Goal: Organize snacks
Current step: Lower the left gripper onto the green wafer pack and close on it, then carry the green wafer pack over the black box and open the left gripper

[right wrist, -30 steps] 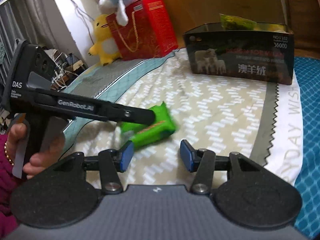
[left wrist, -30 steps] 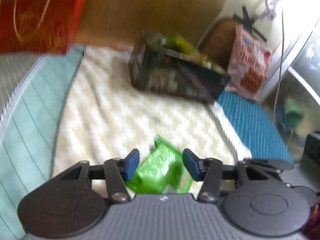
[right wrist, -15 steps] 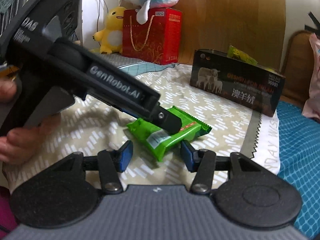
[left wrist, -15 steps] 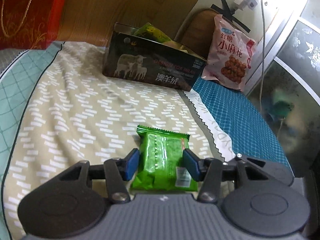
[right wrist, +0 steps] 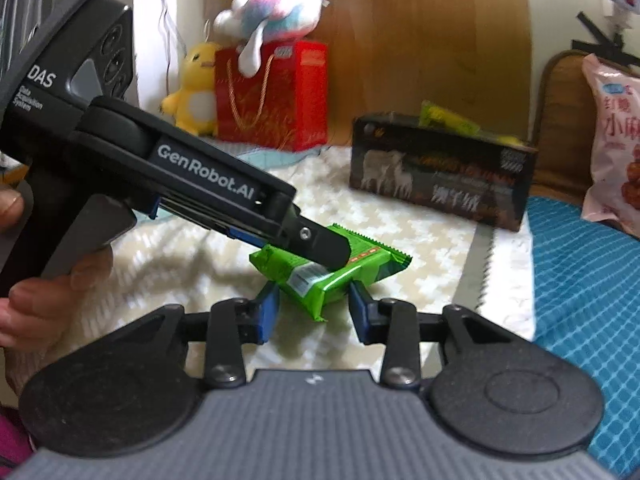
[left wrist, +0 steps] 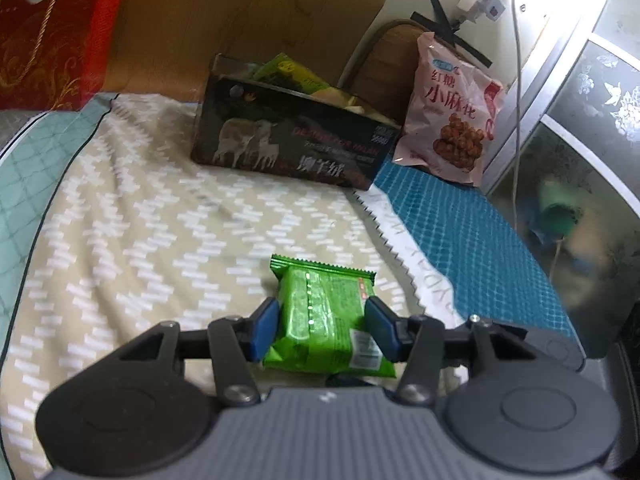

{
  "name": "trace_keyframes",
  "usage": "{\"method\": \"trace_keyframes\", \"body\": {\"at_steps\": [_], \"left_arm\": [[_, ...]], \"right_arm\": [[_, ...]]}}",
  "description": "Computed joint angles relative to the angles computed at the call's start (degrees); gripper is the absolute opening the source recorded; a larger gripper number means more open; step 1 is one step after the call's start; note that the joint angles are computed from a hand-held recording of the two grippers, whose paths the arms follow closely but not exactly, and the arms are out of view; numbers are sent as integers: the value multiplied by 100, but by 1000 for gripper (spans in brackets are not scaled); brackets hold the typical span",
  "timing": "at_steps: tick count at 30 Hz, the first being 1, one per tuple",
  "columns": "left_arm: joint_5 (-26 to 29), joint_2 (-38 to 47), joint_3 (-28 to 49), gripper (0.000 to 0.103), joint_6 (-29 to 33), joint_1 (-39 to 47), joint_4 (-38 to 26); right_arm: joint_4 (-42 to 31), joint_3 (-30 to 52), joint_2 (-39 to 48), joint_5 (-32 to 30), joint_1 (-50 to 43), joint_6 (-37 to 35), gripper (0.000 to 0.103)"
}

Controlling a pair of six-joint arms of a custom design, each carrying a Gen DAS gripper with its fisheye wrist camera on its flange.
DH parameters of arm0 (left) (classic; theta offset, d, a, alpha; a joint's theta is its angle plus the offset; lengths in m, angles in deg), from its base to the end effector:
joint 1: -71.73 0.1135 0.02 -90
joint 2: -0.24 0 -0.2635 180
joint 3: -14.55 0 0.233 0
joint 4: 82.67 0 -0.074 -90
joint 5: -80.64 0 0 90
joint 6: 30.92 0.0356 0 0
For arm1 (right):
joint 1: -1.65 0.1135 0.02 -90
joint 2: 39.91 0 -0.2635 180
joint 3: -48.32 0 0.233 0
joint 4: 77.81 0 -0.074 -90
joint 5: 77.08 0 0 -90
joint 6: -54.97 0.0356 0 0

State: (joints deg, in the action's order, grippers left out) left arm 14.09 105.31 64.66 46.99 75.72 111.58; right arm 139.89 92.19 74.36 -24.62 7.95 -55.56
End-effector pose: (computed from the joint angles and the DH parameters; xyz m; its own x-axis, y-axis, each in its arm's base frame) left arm 0.3034 0.0070 0.1076 -0.6859 -0.2405 -0.6868 0.0956 0.9059 -0.4126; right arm 0.2883 0.0537 0.0790 -0.2936 -0.3122 -0.9035 -0.7471 0.6646 0.0132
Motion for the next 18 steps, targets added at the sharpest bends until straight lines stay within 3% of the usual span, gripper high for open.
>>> {"method": "trace_keyframes", "body": {"at_steps": [8, 18], "left_arm": [[88, -2, 1255, 47, 92, -101, -718], [-147, 1793, 4761, 47, -120, -307, -2028]], "right_arm": [[-345, 1317, 58, 186, -42, 621, 39], [-1366, 4077, 1385, 912, 76, 1014, 37]]}}
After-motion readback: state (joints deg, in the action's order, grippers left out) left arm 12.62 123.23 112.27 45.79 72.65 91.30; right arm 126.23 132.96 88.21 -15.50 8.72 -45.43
